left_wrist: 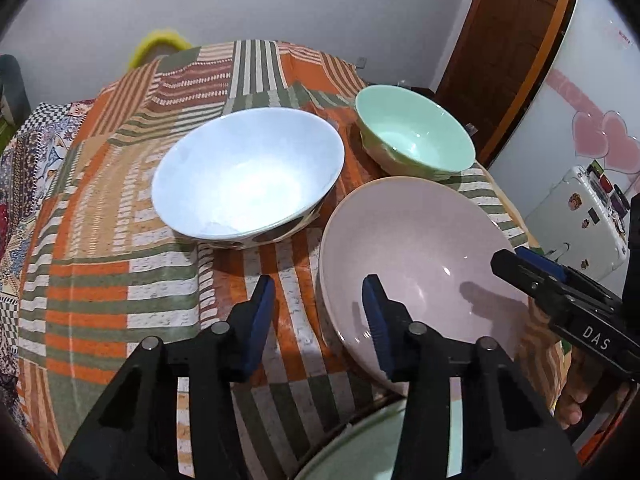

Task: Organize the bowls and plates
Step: 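Grasp the pink bowl rim with the left gripper while the right gripper grasps it too, then lift the pink bowl and carry it over the plate stack with both grippers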

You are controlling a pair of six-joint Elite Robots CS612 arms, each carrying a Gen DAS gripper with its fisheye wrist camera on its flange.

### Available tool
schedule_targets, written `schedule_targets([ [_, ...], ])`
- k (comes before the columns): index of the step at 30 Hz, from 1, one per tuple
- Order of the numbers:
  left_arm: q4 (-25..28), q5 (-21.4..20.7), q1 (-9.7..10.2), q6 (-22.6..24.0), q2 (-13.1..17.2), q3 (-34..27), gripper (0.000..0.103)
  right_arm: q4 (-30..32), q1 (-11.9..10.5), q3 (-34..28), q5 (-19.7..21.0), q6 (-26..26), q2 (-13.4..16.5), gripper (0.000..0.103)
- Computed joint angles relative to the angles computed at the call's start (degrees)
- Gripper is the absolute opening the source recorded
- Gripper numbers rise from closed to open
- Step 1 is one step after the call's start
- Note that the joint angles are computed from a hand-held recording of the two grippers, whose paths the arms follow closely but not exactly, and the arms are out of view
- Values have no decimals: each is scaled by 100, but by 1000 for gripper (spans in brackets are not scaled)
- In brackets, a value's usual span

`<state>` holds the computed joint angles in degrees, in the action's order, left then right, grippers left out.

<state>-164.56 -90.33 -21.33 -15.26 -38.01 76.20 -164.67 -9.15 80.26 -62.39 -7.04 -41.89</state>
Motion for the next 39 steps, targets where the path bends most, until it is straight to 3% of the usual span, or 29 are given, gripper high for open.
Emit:
schedule_targets([
  [3, 95, -134, 28, -31, 77, -112, 31, 102, 14, -80, 31, 28, 49, 48],
  [8, 244, -524, 88, -116, 176, -257, 18, 365, 8, -163, 135, -64, 88, 23],
  [10, 295, -679, 106, -179, 197, -285, 12, 450, 11, -196, 163, -74, 100, 19],
  [22, 199, -543, 18, -122, -87, 121, 12, 407, -14, 51, 51, -55, -108, 17],
  [39, -932, -17, -216, 73, -1035, 1450, 12, -419, -58, 874, 171, -190, -758, 17],
])
